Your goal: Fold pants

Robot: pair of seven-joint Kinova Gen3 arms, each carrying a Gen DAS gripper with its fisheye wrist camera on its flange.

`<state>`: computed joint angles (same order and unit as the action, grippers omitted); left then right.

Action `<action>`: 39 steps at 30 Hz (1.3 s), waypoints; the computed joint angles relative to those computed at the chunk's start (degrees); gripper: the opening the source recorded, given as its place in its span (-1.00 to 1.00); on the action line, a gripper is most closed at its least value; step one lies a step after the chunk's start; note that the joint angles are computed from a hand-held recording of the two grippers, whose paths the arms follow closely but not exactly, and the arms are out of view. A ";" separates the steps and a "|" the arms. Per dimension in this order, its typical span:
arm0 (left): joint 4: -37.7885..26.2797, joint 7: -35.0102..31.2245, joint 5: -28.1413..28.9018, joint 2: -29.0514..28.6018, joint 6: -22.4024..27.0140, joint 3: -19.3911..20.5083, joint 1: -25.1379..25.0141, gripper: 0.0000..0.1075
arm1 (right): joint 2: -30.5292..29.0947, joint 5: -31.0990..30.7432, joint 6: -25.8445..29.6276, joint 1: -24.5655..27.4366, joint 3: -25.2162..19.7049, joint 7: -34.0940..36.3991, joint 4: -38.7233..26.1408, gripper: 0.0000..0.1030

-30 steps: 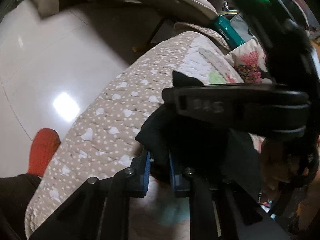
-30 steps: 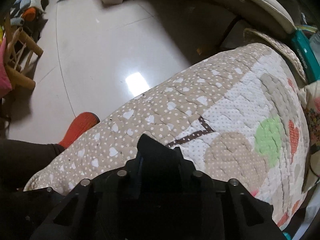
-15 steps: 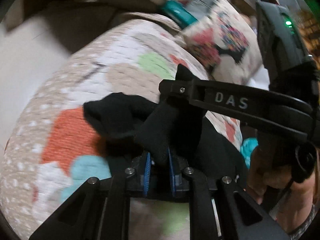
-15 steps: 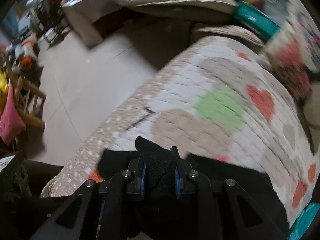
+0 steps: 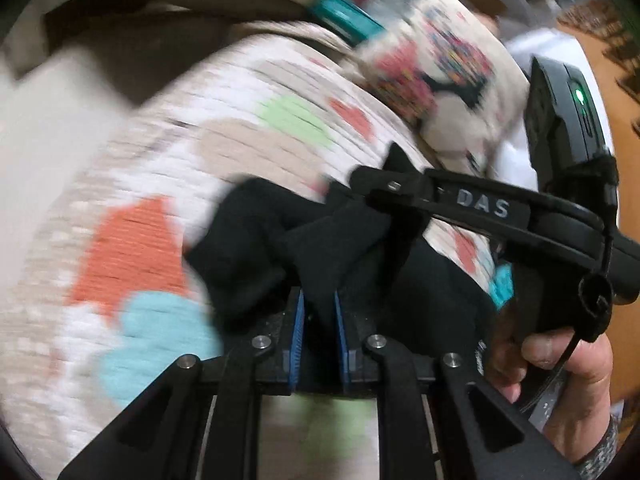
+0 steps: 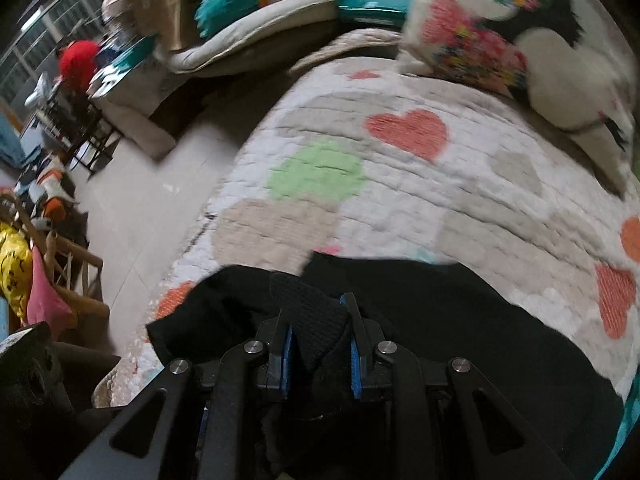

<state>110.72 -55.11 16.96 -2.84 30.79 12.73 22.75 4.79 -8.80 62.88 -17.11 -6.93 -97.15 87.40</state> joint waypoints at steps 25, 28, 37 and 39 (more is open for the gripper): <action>10.45 -26.36 30.30 -1.36 1.66 -4.99 -10.05 -0.59 | 23.11 17.55 18.82 -19.46 0.67 -10.61 -25.00 0.40; 10.26 -33.35 36.81 1.41 5.02 -8.41 -7.28 -0.97 | 24.96 19.57 21.00 -21.38 0.58 -9.03 -25.20 0.38; 11.91 -25.15 29.46 -6.31 2.48 -7.65 -14.29 -0.97 | 21.73 10.38 14.97 -17.33 -0.95 -7.66 -26.69 -0.60; 12.23 -20.49 25.80 -8.11 2.27 -7.54 -16.29 -0.97 | 21.24 8.89 11.76 -16.83 -0.82 -9.23 -25.70 -0.49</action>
<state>122.95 -75.60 42.77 -10.94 33.06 5.20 6.46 26.03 0.09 74.64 -33.95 -7.74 -106.38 61.70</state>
